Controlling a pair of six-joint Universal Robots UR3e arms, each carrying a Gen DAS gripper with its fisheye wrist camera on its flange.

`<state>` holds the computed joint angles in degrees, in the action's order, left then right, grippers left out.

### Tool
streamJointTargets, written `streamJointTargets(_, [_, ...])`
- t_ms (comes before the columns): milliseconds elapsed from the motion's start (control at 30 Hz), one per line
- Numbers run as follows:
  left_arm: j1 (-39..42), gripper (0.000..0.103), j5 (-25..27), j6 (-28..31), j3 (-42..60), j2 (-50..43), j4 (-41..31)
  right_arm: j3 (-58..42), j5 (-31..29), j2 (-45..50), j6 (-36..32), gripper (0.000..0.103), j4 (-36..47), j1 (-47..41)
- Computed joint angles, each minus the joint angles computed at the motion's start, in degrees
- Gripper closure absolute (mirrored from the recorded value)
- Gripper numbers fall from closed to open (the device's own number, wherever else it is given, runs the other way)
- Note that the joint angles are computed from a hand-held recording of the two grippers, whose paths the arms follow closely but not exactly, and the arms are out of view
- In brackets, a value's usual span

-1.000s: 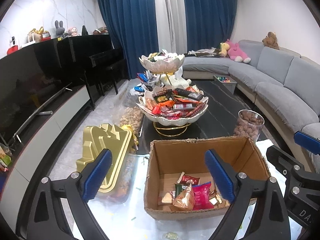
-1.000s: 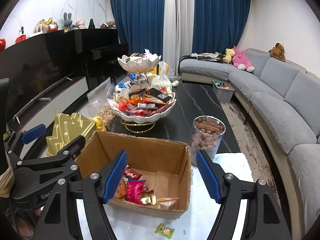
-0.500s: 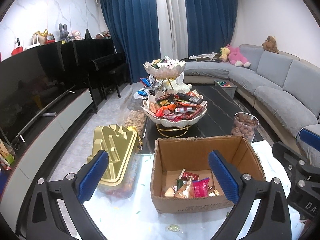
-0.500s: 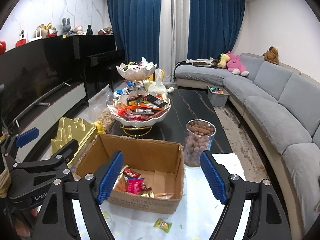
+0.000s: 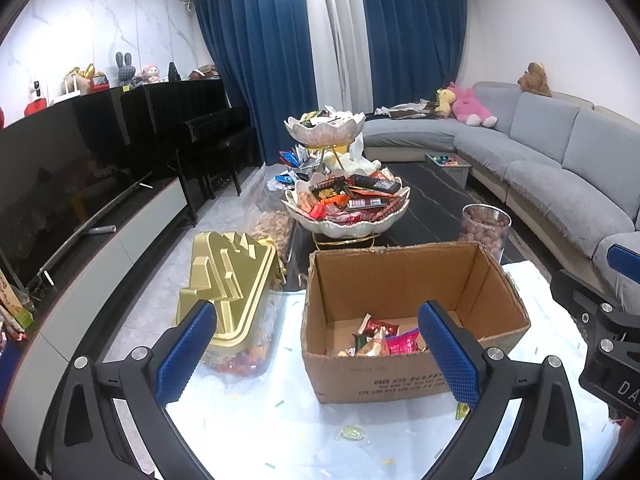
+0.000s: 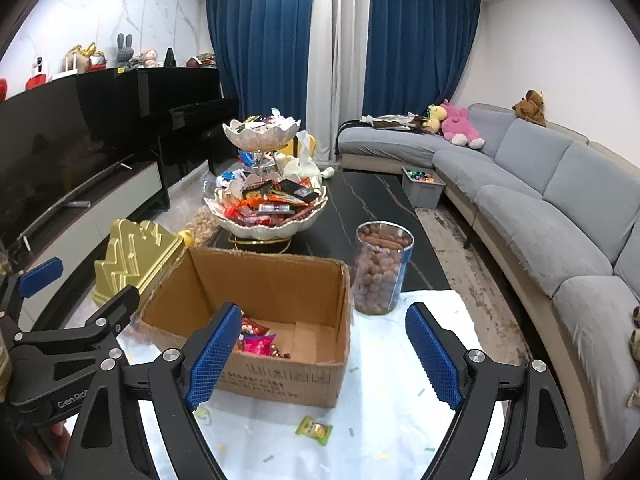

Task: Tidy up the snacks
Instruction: 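Withdraw both tools from the box toward the two remaining candies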

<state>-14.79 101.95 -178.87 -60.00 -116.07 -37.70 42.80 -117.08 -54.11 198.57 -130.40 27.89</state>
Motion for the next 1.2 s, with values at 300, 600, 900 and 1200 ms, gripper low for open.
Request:
streamJointTargets(300, [-0.2, 0.001, -0.1, 0.7, -8.4, 2.8, 5.8, 8.9, -0.8, -3.4, 0.9, 0.018, -4.5, 1.0])
streamJointTargets(600, [-0.1, 0.001, -1.3, 1.3, -17.3, 4.7, 12.0, 17.1, -2.2, -5.5, 1.9, 0.018, -10.0, 1.8])
streamJointTargets(900, [0.5, 0.001, -2.5, 1.3, -23.5, 5.2, 17.4, 21.4, -2.2, -5.6, 2.4, 0.018, -12.8, 2.3])
streamJointTargets(1200, [1.1, 0.001, -3.3, 1.9, -30.4, 4.8, 24.3, 25.0, -3.4, -4.5, 2.8, 0.018, -17.0, 3.5])
